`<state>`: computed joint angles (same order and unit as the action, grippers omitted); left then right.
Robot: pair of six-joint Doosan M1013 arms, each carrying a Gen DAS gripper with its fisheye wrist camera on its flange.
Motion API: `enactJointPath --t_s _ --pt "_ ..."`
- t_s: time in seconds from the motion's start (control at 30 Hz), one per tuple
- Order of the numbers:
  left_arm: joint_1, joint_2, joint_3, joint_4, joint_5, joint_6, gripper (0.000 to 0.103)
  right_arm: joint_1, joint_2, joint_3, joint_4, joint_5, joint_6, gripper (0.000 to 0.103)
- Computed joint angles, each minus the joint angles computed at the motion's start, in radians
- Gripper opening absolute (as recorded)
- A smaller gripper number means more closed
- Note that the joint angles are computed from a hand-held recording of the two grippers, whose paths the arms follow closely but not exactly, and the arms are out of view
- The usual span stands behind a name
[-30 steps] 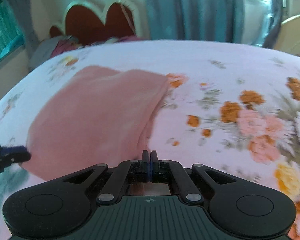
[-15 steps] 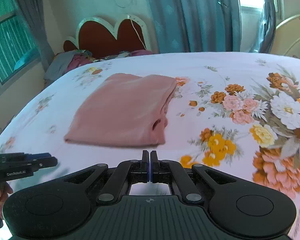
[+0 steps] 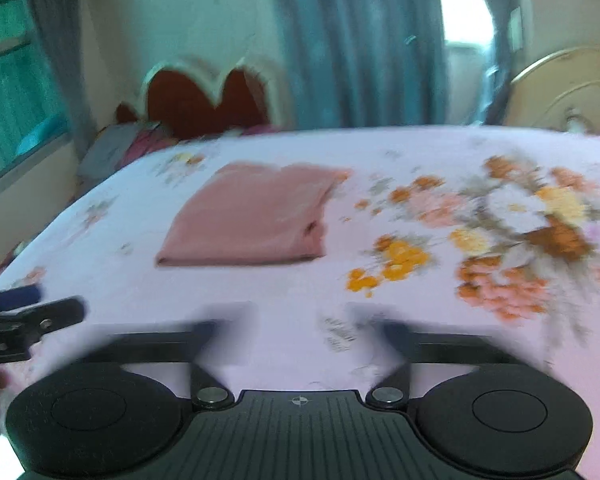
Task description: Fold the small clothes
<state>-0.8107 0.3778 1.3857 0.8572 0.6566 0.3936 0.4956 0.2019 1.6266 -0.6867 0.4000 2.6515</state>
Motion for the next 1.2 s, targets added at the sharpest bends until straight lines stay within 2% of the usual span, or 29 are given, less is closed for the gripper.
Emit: enactJointPath --t_s 0.07,0.17,0.33,0.43,0.53,0.87,1.03,1.2 --pt "-0.012 -0.015 0.011 0.01 0.018 -0.018 0.103 0.014 -0.012 0.025 -0.105 -0.01 0.107 0.103" --pt "-0.03 -0.037 0.032 0.024 0.026 -0.037 0.103 0.016 -0.037 0.034 0.016 0.002 0.011 0.103" --pt "-0.06 -0.064 0.062 0.079 0.031 -0.076 0.103 0.042 -0.066 0.054 -0.03 0.037 0.081 0.103" --pt "-0.071 -0.071 0.07 0.092 0.034 -0.096 0.103 0.066 -0.083 0.066 -0.104 0.076 0.149 0.103" --pt "-0.079 -0.075 0.077 0.108 0.035 -0.114 0.103 0.079 -0.093 0.077 -0.16 0.085 0.186 0.103" --pt "-0.097 -0.089 0.099 0.171 0.028 -0.162 0.103 0.097 -0.111 0.092 -0.219 0.109 0.247 0.103" --pt "-0.1 -0.094 0.106 0.19 0.031 -0.176 0.103 0.12 -0.109 0.091 -0.315 0.138 0.269 0.103" --pt "-0.099 -0.093 0.108 0.2 0.022 -0.175 0.103 0.119 -0.11 0.095 -0.313 0.13 0.27 0.103"
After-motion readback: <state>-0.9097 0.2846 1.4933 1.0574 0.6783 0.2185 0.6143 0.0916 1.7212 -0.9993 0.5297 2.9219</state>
